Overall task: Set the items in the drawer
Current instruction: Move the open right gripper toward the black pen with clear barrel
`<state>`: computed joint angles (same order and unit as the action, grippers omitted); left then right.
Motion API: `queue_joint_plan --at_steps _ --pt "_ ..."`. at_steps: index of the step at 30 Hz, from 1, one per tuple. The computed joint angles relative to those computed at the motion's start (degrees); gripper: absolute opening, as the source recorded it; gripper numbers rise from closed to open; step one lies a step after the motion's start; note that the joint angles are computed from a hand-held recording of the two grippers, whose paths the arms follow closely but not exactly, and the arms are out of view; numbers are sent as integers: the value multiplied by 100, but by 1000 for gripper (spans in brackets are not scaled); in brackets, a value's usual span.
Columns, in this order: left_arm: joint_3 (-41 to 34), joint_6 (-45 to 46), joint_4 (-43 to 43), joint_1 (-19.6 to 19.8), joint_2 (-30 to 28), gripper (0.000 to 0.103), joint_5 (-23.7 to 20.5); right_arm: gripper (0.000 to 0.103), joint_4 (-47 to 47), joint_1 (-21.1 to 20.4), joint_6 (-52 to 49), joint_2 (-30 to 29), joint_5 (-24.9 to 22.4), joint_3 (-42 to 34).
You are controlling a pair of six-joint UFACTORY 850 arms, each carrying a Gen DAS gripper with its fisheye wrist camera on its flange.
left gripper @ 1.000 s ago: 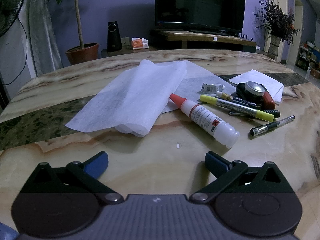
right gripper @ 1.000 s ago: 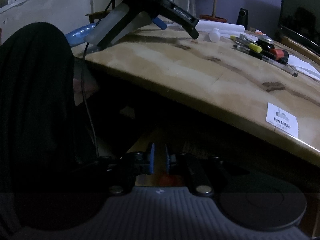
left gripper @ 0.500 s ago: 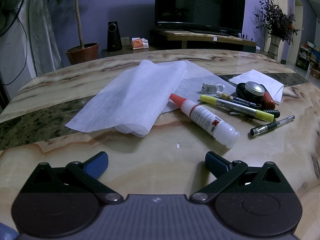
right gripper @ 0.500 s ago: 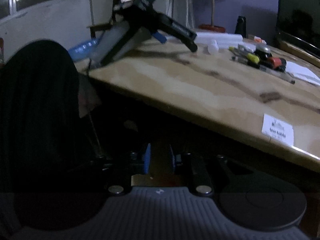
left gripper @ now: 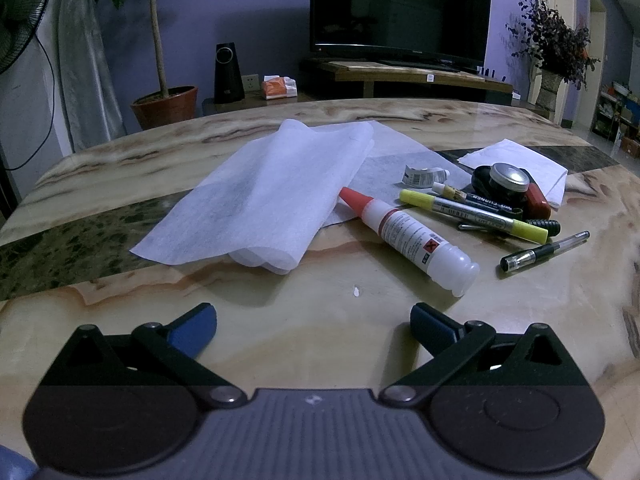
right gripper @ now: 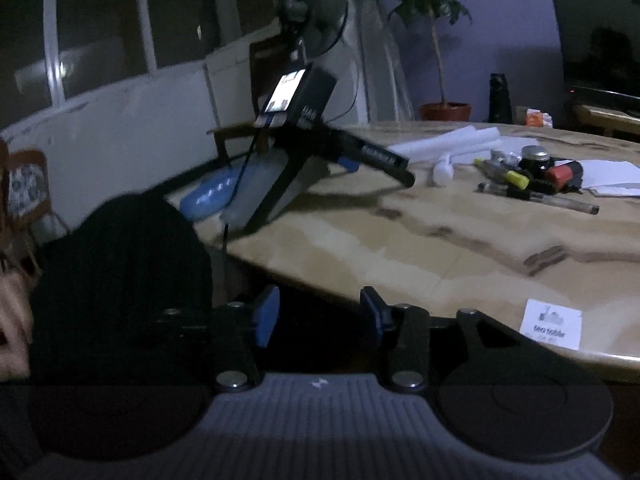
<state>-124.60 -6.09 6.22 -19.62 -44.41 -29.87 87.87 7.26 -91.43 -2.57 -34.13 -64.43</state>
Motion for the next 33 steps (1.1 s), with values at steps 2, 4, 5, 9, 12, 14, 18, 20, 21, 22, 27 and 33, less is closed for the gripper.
queue_joint_plan --at_steps 2,4,5,9,12,14,18,20,21,22,27,33 --pt "0 0 0 0 0 103 0 52 298 -42 -94 -5 -66 7" --pt "0 0 0 0 0 103 0 53 652 -95 -260 14 -151 35" --pt "0 0 0 0 0 103 0 53 790 -116 -315 13 -175 33" --pt "0 0 0 0 0 103 0 54 998 -137 -262 -67 69 -133" --pt "0 0 0 0 0 103 0 55 908 -109 -55 -207 486 -383" --pt "0 0 0 0 0 103 0 55 698 -87 271 -336 815 -596" --pt "-2 -1 1 -1 -2 103 -1 55 40 -75 1021 -690 1304 -1113" --pt "-2 -1 1 -1 -2 103 -1 55 -397 -63 1344 -900 1452 -1404" --pt "-2 -1 1 -1 -2 103 -1 55 -631 -57 1511 -1005 1516 -1549" --pt "-2 -1 1 -1 -2 103 -1 55 -820 -57 1624 -1103 1550 -1684" --pt "-2 -1 1 -1 -2 103 -1 55 -2316 -103 2633 -1556 1536 -2357" --pt "-5 -6 6 -3 -3 103 -1 55 -3947 -263 3537 -2101 1118 -3263"
